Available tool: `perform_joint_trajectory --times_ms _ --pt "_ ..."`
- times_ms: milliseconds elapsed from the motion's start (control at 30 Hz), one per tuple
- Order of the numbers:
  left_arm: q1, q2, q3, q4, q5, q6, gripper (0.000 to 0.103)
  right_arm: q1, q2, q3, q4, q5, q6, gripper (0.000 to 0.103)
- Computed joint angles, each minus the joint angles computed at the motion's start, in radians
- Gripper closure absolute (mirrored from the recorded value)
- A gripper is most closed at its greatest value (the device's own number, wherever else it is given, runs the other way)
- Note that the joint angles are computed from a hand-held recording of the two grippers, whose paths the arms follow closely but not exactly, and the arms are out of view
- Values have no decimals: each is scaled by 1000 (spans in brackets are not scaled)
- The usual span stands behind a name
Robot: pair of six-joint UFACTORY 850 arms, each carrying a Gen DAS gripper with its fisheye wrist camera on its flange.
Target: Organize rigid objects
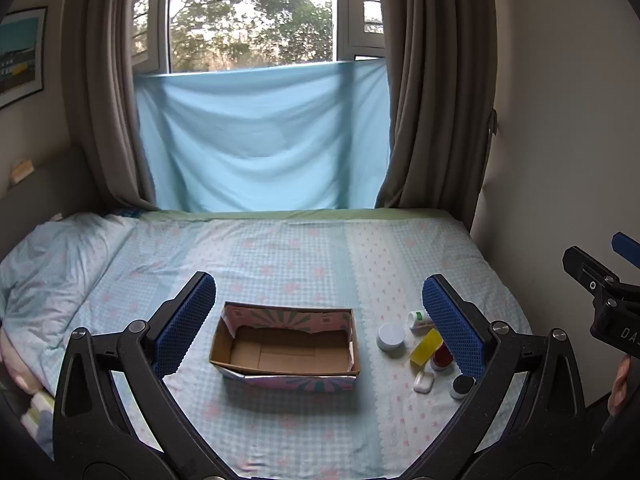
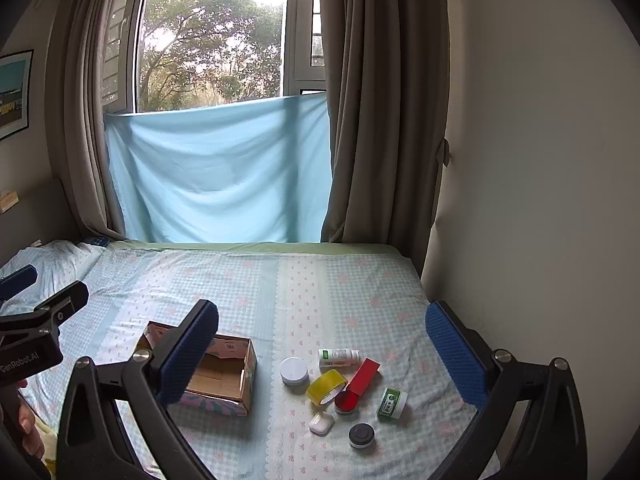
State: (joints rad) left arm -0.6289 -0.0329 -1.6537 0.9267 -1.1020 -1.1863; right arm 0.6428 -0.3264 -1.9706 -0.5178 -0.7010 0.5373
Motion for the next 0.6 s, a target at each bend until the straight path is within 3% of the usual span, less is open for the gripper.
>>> perform_joint_trajectory --times_ms 400,600 --pt "16 -9 -6 -14 12 16 0 7 -14 -18 -14 -15 3 0" --pt "52 -47 -59 -79 31 105 0 5 -36 -42 -23 -45 21 0"
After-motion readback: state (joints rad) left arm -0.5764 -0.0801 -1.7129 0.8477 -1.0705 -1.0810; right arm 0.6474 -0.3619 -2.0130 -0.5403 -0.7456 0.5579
